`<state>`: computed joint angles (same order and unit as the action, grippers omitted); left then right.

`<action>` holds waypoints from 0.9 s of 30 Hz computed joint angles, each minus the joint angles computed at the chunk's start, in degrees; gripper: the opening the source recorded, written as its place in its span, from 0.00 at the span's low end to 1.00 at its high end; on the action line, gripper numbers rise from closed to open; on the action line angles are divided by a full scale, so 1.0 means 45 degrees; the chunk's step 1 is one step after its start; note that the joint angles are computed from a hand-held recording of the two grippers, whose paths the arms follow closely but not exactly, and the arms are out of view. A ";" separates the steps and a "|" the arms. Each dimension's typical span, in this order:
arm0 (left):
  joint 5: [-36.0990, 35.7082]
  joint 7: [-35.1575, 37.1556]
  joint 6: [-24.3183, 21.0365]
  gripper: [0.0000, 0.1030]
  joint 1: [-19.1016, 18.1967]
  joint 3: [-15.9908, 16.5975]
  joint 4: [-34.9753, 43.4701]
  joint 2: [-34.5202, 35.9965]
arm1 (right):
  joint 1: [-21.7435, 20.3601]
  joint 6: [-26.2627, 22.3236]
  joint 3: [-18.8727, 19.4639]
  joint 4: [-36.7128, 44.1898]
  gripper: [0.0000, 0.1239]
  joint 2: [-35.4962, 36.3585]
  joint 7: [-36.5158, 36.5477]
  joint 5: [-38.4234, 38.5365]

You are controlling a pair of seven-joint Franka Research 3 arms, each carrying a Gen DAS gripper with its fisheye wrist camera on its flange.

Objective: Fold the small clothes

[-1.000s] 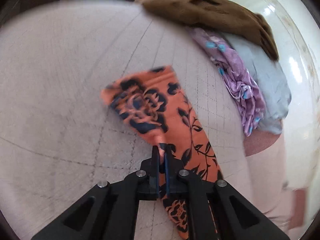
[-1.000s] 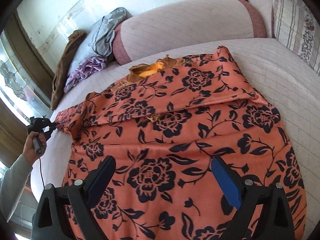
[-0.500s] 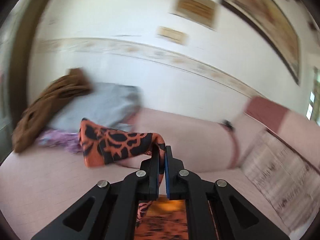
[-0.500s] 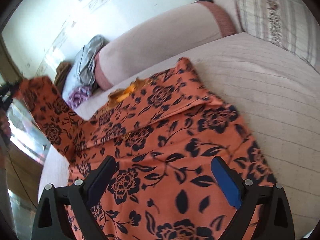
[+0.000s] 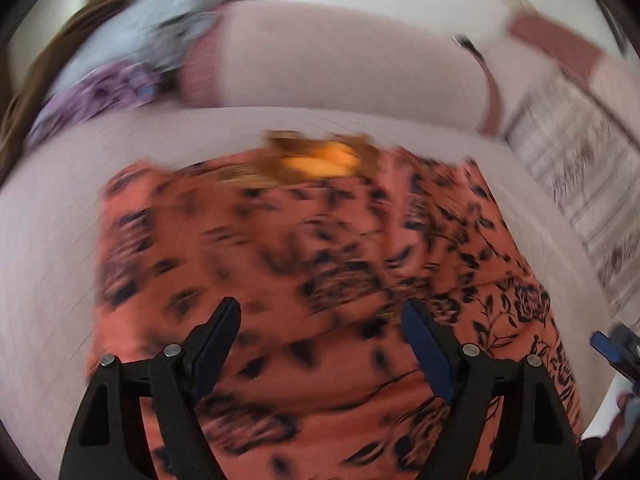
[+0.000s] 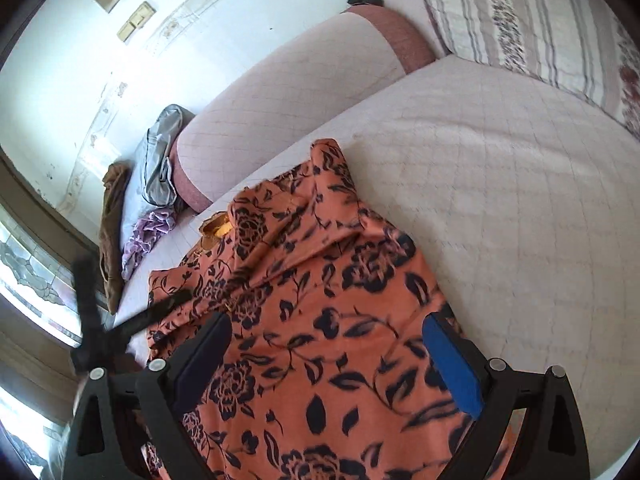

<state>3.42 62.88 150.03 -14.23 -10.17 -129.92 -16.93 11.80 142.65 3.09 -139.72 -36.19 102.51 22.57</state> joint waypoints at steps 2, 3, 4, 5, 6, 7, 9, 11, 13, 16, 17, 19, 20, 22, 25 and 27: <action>0.0120 -0.0408 0.0334 0.81 0.0297 0.0128 -0.1020 -0.1076 | 0.0413 0.0105 -0.0186 0.0838 0.79 0.1008 -0.0548 0.0260; 0.0463 -0.0895 0.0576 0.81 0.0672 0.0100 -0.1527 -0.1570 | 0.0636 0.0151 -0.0312 0.1167 0.79 0.1410 -0.0799 0.0558; 0.0739 -0.1323 0.0715 0.81 0.1005 0.0112 -0.1929 -0.1921 | 0.0957 0.0183 -0.0497 0.1794 0.79 0.2180 -0.1079 0.1077; 0.0837 -0.1579 0.0738 0.81 0.1121 0.0144 -0.2067 -0.1986 | 0.1131 0.0186 -0.0586 0.2279 0.79 0.2762 -0.1283 0.1478; 0.0747 -0.1762 0.0867 0.81 0.1178 0.0348 -0.2345 -0.2104 | 0.1453 0.0129 -0.0769 0.3011 0.79 0.3630 -0.1617 0.2233; 0.0556 -0.1866 0.1126 0.81 0.1161 0.0591 -0.2648 -0.2185 | 0.1690 -0.0109 -0.0983 0.3779 0.79 0.4542 -0.1918 0.3174; 0.0270 -0.1849 0.1572 0.81 0.1133 0.0985 -0.3097 -0.2274 | 0.1519 -0.0480 -0.0820 0.5048 0.78 0.6131 -0.1324 0.3917; 0.0101 -0.1855 0.2327 0.81 0.1113 0.1184 -0.3785 -0.2560 | 0.1196 -0.0727 -0.0462 0.6200 0.74 0.7645 0.0070 0.3530; 0.0127 -0.1747 0.2813 0.81 0.1129 0.1299 -0.4268 -0.2818 | 0.1010 -0.0818 -0.0219 0.6911 0.62 0.8551 0.1130 0.2887; -0.0107 -0.1765 0.2925 0.81 0.0992 0.1503 -0.4504 -0.2902 | 0.1054 -0.1058 -0.0003 0.7835 0.52 0.9487 0.2472 0.1302; -0.0397 -0.1689 0.3082 0.81 0.0789 0.1763 -0.4518 -0.2869 | 0.1176 -0.1356 0.0017 0.8373 0.44 0.9767 0.2886 0.0196; -0.0375 -0.1979 0.3478 0.81 0.1091 0.1584 -0.4736 -0.3079 | 0.1359 -0.2144 0.0013 0.9266 0.06 1.0096 0.3356 -0.1396; -0.0204 -0.2080 0.3559 0.81 0.1291 0.1450 -0.4799 -0.3156 | 0.1507 -0.2131 -0.0018 0.9455 0.06 0.9997 0.3609 -0.2277; 0.0082 -0.2315 0.3569 0.81 0.1558 0.1226 -0.4852 -0.3274 | 0.1624 -0.1187 0.0159 0.8939 0.06 0.8991 0.4354 -0.4678; 0.0269 -0.2559 0.3618 0.81 0.1580 0.1178 -0.4733 -0.3211 | 0.1789 -0.0353 0.0183 0.7277 0.07 0.7245 0.4862 -0.6472; 0.0320 -0.2573 0.3325 0.81 0.1481 0.1194 -0.4426 -0.3057 | 0.1481 -0.0426 0.0287 0.5925 0.15 0.6617 0.4736 -0.5816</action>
<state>4.86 51.30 164.99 -7.57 -4.79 -149.84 -30.68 18.46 140.73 4.39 -113.06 -6.42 123.83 -3.60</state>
